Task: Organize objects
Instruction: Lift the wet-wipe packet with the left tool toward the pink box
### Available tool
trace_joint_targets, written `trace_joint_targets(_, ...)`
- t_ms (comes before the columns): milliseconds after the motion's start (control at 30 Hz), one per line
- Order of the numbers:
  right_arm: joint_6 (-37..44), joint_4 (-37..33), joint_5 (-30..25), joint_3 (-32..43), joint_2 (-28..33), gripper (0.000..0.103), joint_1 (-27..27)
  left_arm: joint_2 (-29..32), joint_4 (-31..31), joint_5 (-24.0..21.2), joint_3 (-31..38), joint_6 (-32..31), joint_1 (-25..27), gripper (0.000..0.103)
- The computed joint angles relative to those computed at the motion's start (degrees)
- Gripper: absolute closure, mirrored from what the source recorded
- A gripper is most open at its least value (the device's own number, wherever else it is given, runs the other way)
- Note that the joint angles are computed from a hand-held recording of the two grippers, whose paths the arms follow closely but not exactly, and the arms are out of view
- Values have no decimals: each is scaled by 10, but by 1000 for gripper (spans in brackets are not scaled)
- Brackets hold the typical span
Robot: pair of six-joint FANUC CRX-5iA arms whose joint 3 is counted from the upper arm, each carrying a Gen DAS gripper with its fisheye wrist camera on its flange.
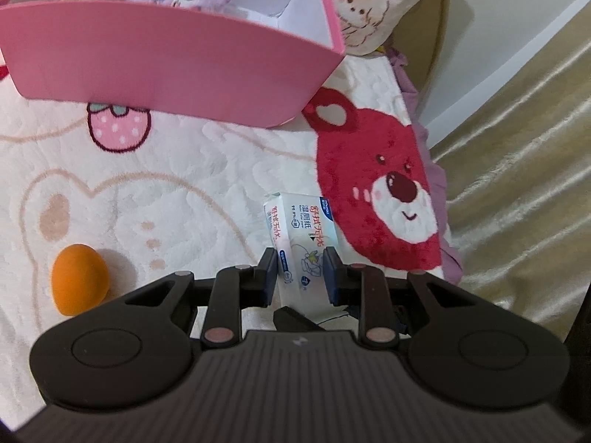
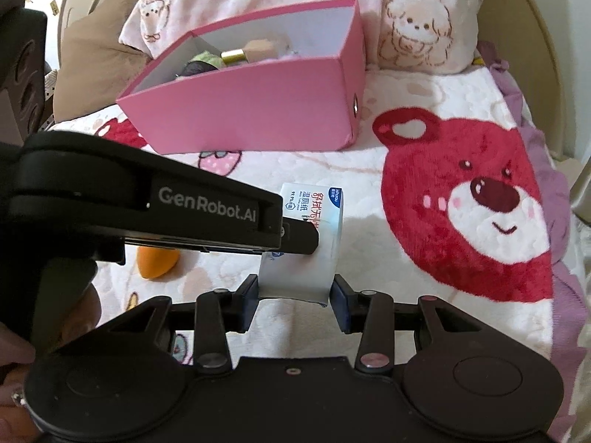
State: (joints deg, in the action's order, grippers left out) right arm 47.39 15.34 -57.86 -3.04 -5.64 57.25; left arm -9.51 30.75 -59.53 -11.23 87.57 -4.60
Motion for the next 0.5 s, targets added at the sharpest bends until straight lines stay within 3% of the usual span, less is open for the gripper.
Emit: trace_joint_targets(500, -45, 105, -29, 21, -21, 57, 71, -64, 17, -27, 19, -49, 36, 77)
